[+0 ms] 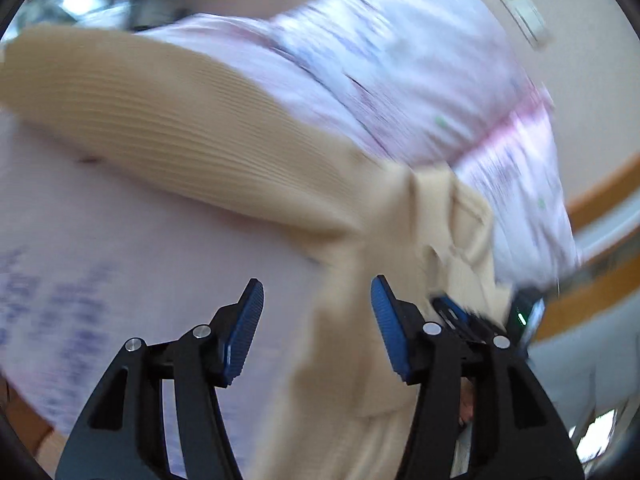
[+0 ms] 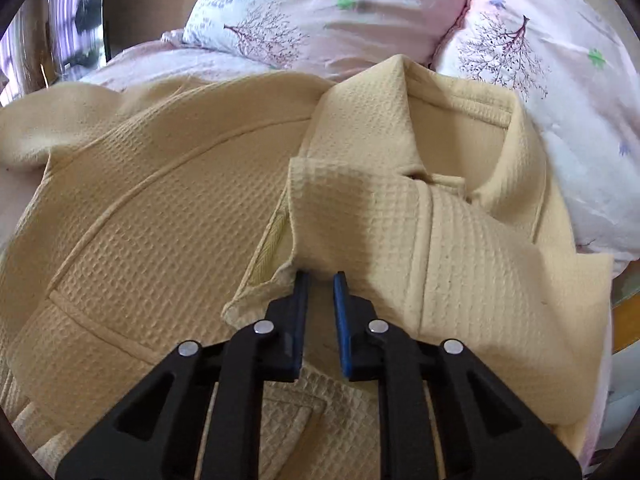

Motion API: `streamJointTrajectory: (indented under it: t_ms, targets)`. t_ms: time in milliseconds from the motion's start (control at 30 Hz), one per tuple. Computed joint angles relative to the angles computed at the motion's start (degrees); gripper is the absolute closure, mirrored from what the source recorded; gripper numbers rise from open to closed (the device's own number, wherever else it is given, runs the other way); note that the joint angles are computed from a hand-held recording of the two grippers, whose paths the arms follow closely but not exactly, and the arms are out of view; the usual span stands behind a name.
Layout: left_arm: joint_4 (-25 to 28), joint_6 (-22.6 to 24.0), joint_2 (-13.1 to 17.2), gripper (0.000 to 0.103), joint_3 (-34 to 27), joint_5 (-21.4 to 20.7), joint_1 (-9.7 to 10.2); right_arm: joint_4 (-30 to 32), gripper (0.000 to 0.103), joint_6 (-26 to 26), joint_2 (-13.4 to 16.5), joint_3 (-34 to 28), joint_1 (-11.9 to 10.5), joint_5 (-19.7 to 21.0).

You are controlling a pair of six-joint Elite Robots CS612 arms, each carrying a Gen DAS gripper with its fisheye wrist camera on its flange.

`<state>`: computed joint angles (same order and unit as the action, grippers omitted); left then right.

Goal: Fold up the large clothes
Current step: 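Lift the other sleeve with the left gripper and lay it across the coat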

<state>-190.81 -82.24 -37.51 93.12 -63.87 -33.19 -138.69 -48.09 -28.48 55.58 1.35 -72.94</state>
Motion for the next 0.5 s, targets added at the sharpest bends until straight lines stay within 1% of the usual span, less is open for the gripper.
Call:
streamJointTrajectory:
  t_ms: [33,67,100,133,167,200,267,433,500]
  targets:
    - [-1.67,-2.06,-0.19,0.047,1.27,0.72,0.14,4.68,0.071,1.05,-0.06,-1.45,-0.61,2.96]
    - [-3.81,-4.83,-0.35,0.047,2.77,1.68,0.28,9.86,0.063,3.16,-0.34,-2.83,-1.68,7.93]
    - [-6.84,-8.45,-0.32,0.047,4.46,3.11,0.46,12.64,0.048,3.77,-0.18,-4.16,-2.34,10.5]
    - [-8.84,-10.36,-0.33,0.047,5.66,4.07,0.62,13.46,0.041,4.58,-0.64,-4.05,-2.96,12.9]
    - [-9.63,-12.8,-0.33,0.047,6.44,5.16,0.77,13.02,0.04,5.19,-1.26,-3.5,-3.55,14.81]
    - [-9.65,-15.43,-0.44,0.047,7.13,6.16,0.91,12.56,0.038,5.37,-1.75,-3.1,-4.0,15.72]
    - [-11.23,-20.79,-0.19,0.047,8.42,8.09,1.36,12.4,0.036,5.38,-2.57,-2.47,-4.69,16.43]
    - [-10.67,-31.58,-0.09,0.047,10.43,13.24,1.88,13.3,0.036,5.12,-3.16,-2.37,-5.83,14.74]
    - [-9.5,-34.61,-0.19,0.049,10.88,15.21,1.94,12.41,0.036,5.38,-3.19,-2.07,-6.06,13.41]
